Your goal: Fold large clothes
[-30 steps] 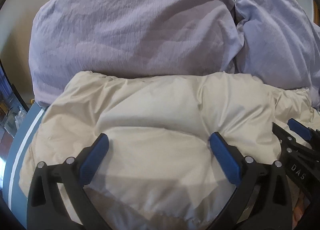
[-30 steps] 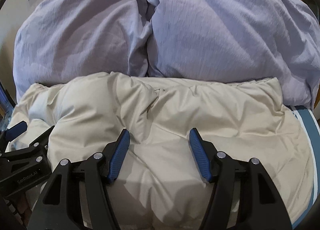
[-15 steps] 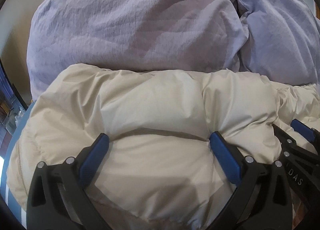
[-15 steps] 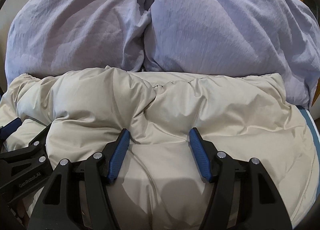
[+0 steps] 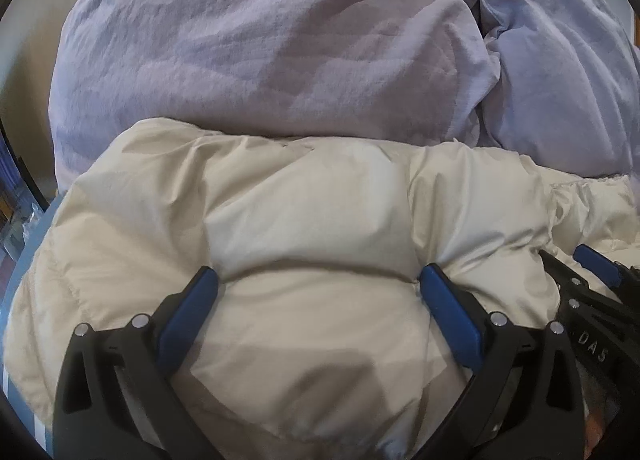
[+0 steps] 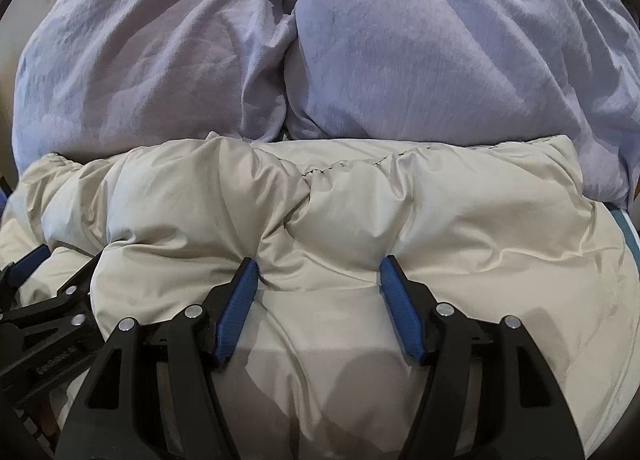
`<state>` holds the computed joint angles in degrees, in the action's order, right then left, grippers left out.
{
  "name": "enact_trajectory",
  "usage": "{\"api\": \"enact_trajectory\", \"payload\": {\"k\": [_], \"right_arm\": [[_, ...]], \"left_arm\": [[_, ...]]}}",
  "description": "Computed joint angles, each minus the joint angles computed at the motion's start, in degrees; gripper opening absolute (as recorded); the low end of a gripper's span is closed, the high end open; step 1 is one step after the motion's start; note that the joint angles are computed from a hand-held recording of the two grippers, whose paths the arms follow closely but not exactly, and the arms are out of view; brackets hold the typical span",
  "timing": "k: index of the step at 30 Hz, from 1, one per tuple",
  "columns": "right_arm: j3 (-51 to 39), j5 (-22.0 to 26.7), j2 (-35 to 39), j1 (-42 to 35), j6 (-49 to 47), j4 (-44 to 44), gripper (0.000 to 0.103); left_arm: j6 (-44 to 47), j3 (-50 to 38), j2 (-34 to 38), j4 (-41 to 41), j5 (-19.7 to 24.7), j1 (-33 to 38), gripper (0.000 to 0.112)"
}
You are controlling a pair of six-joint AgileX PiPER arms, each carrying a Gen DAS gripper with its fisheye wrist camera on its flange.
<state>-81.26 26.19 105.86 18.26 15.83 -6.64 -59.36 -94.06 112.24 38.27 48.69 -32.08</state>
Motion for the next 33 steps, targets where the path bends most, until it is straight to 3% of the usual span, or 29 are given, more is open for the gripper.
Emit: {"api": "enact_trajectory", "payload": {"k": [2, 6, 12, 16, 19, 26, 33], "right_arm": [[1.36, 0.68, -2.01, -0.61, -0.68, 0.47, 0.074], [7.43, 0.94, -9.56, -2.83, -0.9, 1.54, 0.075], [13.37, 4.34, -19.54, -10.54, -1.76, 3.18, 0.077], [15.05, 8.39, -21.7, -17.53, -4.53, 6.58, 0.077], [16.92, 8.78, -21.74, -22.94, -8.18, 11.69, 0.077], [19.91, 13.05, -19.12, -34.95, -25.98, 35.54, 0.077], [20.73, 17.33, -16.78, -38.89, -36.53, 48.05, 0.073]], "left_arm": [[0.22, 2.8, -2.93, -1.14, -0.36, 0.24, 0.101], [-0.47, 10.88, -11.83, -1.6, -0.07, 0.57, 0.101], [-3.88, 22.74, -25.03, 0.32, 3.92, 1.13, 0.101], [-3.49, 29.0, -31.47, -2.12, 4.84, 3.83, 0.101], [-3.97, 33.5, -35.27, -3.62, 4.76, 5.36, 0.101], [2.23, 37.73, -37.44, -15.91, -1.38, 13.4, 0.1], [3.42, 38.95, -34.94, -19.92, -6.84, 15.51, 0.092]]}}
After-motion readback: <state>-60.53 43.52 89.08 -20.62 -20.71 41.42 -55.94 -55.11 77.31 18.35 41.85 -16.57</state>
